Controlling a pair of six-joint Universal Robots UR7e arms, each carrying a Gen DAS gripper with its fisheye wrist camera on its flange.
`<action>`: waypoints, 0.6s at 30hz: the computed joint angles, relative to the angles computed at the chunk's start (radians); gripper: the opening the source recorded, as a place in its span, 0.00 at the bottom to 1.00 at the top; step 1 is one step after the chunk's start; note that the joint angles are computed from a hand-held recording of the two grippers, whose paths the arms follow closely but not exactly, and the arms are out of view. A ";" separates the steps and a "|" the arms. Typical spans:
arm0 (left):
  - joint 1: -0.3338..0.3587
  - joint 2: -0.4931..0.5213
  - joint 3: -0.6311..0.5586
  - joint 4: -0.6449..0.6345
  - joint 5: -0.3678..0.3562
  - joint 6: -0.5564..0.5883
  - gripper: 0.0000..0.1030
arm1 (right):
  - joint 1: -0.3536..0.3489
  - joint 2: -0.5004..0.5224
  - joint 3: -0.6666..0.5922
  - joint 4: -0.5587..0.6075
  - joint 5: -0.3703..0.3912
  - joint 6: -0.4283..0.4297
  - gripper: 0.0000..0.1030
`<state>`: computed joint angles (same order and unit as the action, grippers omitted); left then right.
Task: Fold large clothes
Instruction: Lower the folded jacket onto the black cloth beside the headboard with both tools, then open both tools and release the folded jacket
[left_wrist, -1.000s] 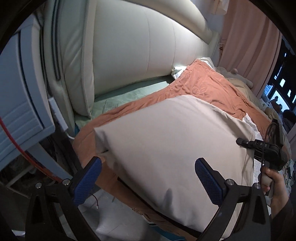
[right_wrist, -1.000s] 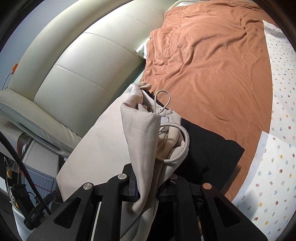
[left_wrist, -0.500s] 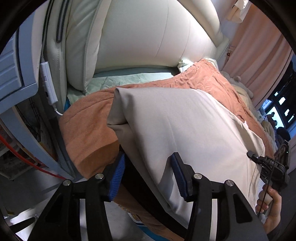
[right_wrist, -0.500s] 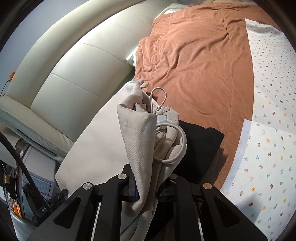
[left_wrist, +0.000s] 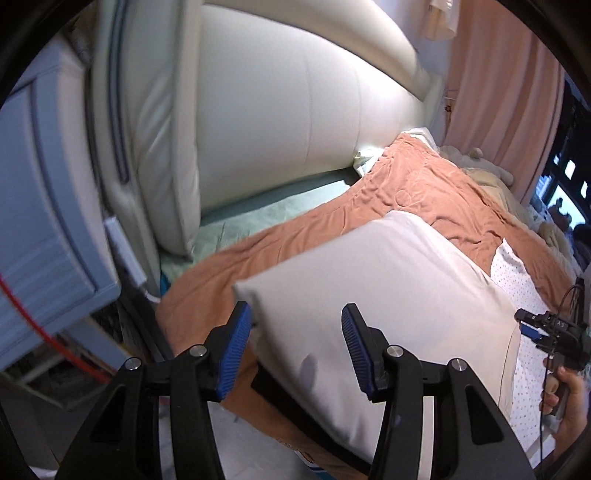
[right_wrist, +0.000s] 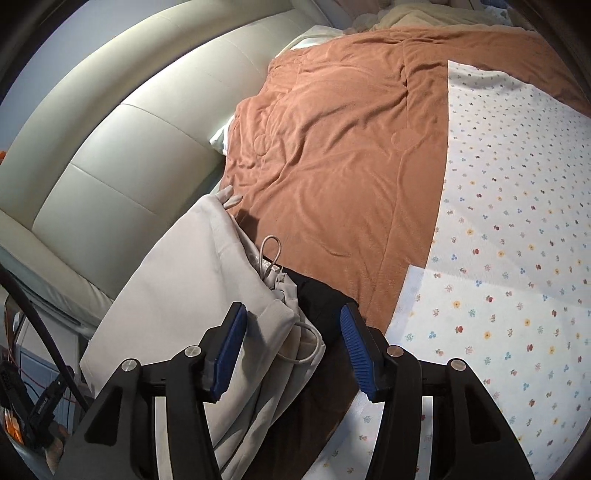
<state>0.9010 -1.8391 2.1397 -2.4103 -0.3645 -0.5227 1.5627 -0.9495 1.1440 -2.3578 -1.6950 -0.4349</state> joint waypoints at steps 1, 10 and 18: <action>0.007 0.022 -0.016 -0.007 0.004 0.030 0.50 | 0.002 -0.003 0.003 -0.003 0.002 -0.008 0.49; 0.121 0.159 -0.145 0.088 -0.029 0.060 0.50 | 0.009 0.070 -0.100 0.137 -0.020 -0.029 0.51; 0.184 0.164 -0.176 0.226 -0.086 -0.066 0.49 | -0.014 0.110 -0.114 0.127 -0.082 -0.019 0.51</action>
<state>1.0853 -1.6750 1.9638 -2.1841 -0.4501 -0.5884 1.5484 -0.8399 1.0303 -2.2307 -1.7767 -0.4538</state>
